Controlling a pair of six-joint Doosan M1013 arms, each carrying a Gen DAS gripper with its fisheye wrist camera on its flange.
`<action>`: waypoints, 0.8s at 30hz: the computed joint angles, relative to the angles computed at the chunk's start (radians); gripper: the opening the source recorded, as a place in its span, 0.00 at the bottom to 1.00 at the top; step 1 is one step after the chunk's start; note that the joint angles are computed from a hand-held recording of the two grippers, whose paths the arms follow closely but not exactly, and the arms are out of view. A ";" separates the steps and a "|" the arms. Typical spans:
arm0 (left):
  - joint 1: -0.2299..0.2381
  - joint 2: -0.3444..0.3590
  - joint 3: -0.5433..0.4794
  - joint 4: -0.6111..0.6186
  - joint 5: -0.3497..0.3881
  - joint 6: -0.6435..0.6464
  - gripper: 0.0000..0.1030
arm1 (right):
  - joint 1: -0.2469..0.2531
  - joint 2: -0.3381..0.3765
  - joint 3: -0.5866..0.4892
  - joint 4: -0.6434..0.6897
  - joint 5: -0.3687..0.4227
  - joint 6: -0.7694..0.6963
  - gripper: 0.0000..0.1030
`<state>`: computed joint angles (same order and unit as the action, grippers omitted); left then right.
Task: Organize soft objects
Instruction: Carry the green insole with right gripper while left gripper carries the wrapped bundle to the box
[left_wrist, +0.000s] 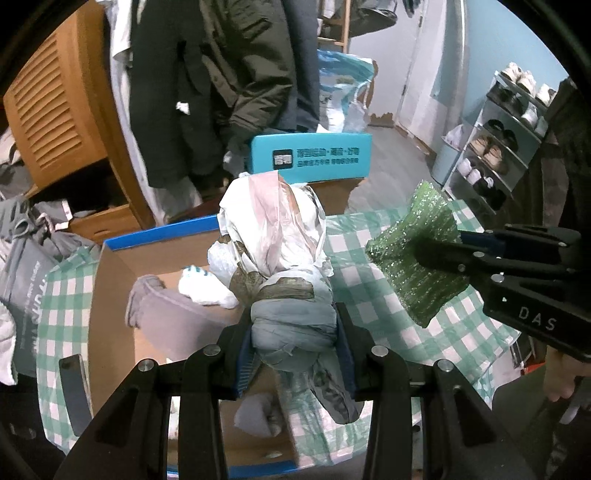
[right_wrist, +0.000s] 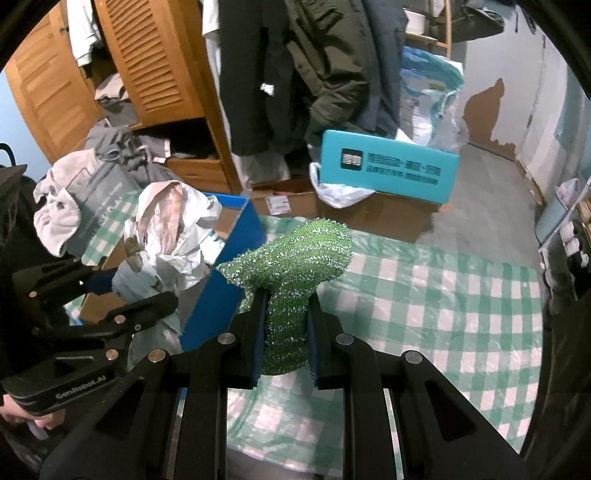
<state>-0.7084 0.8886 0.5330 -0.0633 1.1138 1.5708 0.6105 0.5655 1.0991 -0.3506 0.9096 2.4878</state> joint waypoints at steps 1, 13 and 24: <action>0.002 -0.002 0.004 0.000 -0.003 -0.001 0.39 | 0.001 0.005 -0.007 0.003 0.002 -0.006 0.16; 0.041 -0.024 0.061 0.033 -0.034 -0.036 0.39 | 0.004 0.103 -0.157 0.102 0.042 -0.127 0.16; 0.071 -0.032 0.099 0.084 -0.045 -0.092 0.39 | 0.010 0.210 -0.329 0.189 0.110 -0.244 0.16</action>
<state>-0.6374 0.8564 0.6323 0.0212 1.0684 1.4786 0.6203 0.7751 0.7697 -0.1614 1.0197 2.2435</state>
